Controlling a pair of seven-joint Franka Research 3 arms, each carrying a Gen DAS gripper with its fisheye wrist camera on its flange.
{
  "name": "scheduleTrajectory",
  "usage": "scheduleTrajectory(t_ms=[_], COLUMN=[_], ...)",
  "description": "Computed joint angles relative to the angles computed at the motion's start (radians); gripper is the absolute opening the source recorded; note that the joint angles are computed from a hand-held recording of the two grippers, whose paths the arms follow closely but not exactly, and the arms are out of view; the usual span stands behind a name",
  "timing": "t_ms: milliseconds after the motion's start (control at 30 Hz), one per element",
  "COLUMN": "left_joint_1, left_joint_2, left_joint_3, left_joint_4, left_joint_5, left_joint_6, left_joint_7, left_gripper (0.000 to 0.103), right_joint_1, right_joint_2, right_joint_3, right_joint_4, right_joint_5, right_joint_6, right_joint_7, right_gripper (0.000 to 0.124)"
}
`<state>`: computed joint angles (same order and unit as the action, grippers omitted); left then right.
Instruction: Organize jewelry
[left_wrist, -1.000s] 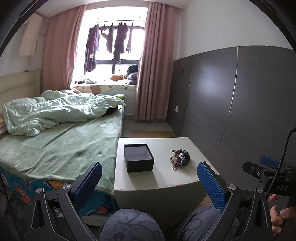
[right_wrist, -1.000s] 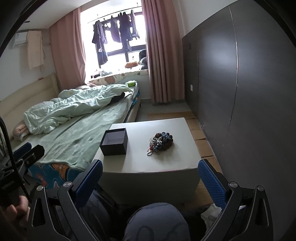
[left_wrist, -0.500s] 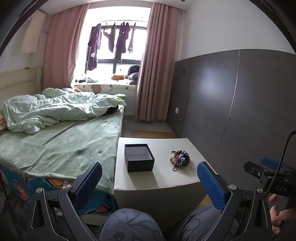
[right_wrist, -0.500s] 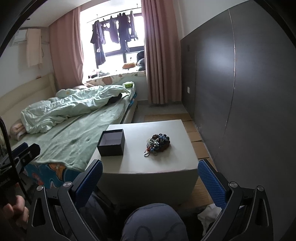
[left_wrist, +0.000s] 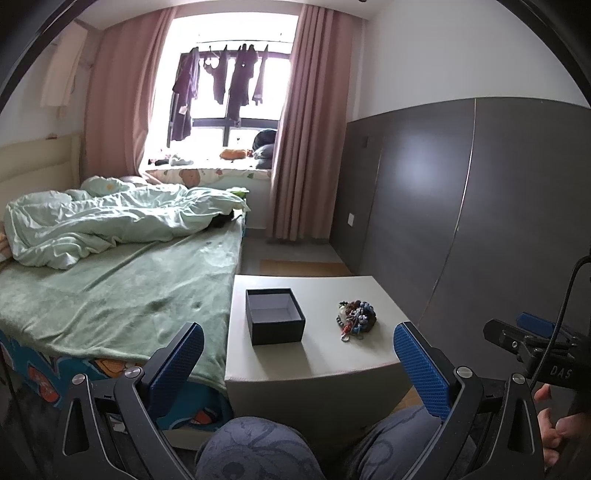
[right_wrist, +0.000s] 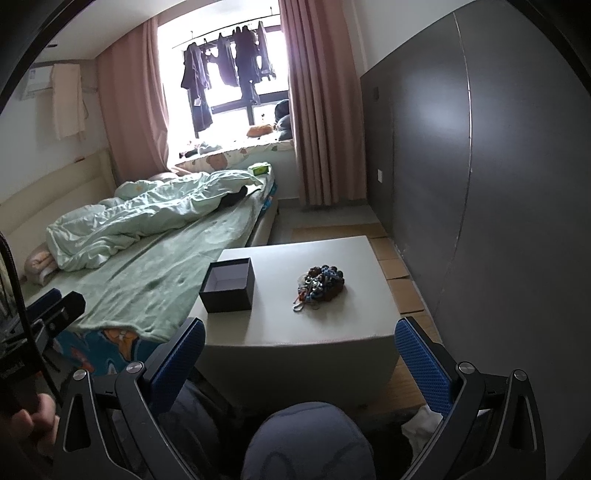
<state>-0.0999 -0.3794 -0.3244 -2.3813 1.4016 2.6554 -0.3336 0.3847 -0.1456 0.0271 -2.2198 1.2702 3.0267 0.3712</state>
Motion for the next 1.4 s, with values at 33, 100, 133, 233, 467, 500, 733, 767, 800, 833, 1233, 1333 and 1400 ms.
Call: scheduleTrajectory(t_ms=[33, 100, 133, 233, 467, 500, 733, 767, 800, 833, 1233, 1333, 1400], left_joint_1=[0.002, 0.005, 0.007, 0.008, -0.003, -0.008, -0.034, -0.039, -0.044, -0.047, -0.072, -0.053, -0.036], left_joint_2=[0.006, 0.023, 0.035, 0.066, 0.178, 0.196, 0.340, 0.365, 0.382, 0.400, 0.626, 0.691, 0.736], left_joint_3=[0.003, 0.009, 0.012, 0.016, 0.041, 0.047, 0.097, 0.102, 0.109, 0.117, 0.180, 0.160, 0.140], left_joint_4=[0.007, 0.022, 0.033, 0.057, 0.139, 0.152, 0.266, 0.288, 0.302, 0.317, 0.501, 0.557, 0.601], left_joint_5=[0.003, 0.007, 0.009, 0.013, 0.039, 0.034, -0.049, -0.060, -0.077, -0.096, -0.459, -0.612, -0.702], left_joint_6=[0.005, 0.015, 0.019, 0.018, 0.041, 0.043, 0.106, 0.113, 0.122, 0.133, 0.237, 0.240, 0.242], left_joint_7=[0.000, 0.005, 0.009, 0.019, 0.037, 0.050, 0.187, 0.205, 0.228, 0.253, 0.677, 0.832, 0.932], left_gripper=[0.103, 0.103, 0.103, 0.103, 0.103, 0.103, 0.103, 0.103, 0.103, 0.103, 0.086, 0.076, 0.072], right_joint_1=[0.000, -0.002, -0.004, -0.014, -0.054, -0.062, -0.121, -0.129, -0.139, -0.150, -0.241, -0.262, -0.283], right_joint_2=[0.002, 0.012, 0.019, 0.038, 0.111, 0.125, 0.228, 0.241, 0.260, 0.275, 0.501, 0.567, 0.607], right_joint_3=[-0.001, -0.002, -0.001, 0.002, 0.013, 0.015, 0.039, 0.043, 0.044, 0.049, 0.096, 0.108, 0.124], right_joint_4=[0.004, 0.017, 0.024, 0.039, 0.098, 0.111, 0.191, 0.201, 0.215, 0.229, 0.458, 0.536, 0.585], right_joint_5=[-0.001, 0.005, 0.004, 0.003, 0.022, 0.031, -0.004, -0.018, -0.037, -0.047, -0.286, -0.336, -0.351], right_joint_6=[-0.001, -0.003, -0.007, -0.015, -0.035, -0.039, -0.050, -0.055, -0.065, -0.076, -0.181, -0.219, -0.249], right_joint_7=[-0.001, -0.007, -0.004, 0.007, 0.009, 0.003, 0.085, 0.102, 0.127, 0.138, 0.362, 0.420, 0.444], right_gripper=[0.103, 0.103, 0.103, 0.103, 0.103, 0.103, 0.103, 0.103, 0.103, 0.103, 0.103, 0.102, 0.097])
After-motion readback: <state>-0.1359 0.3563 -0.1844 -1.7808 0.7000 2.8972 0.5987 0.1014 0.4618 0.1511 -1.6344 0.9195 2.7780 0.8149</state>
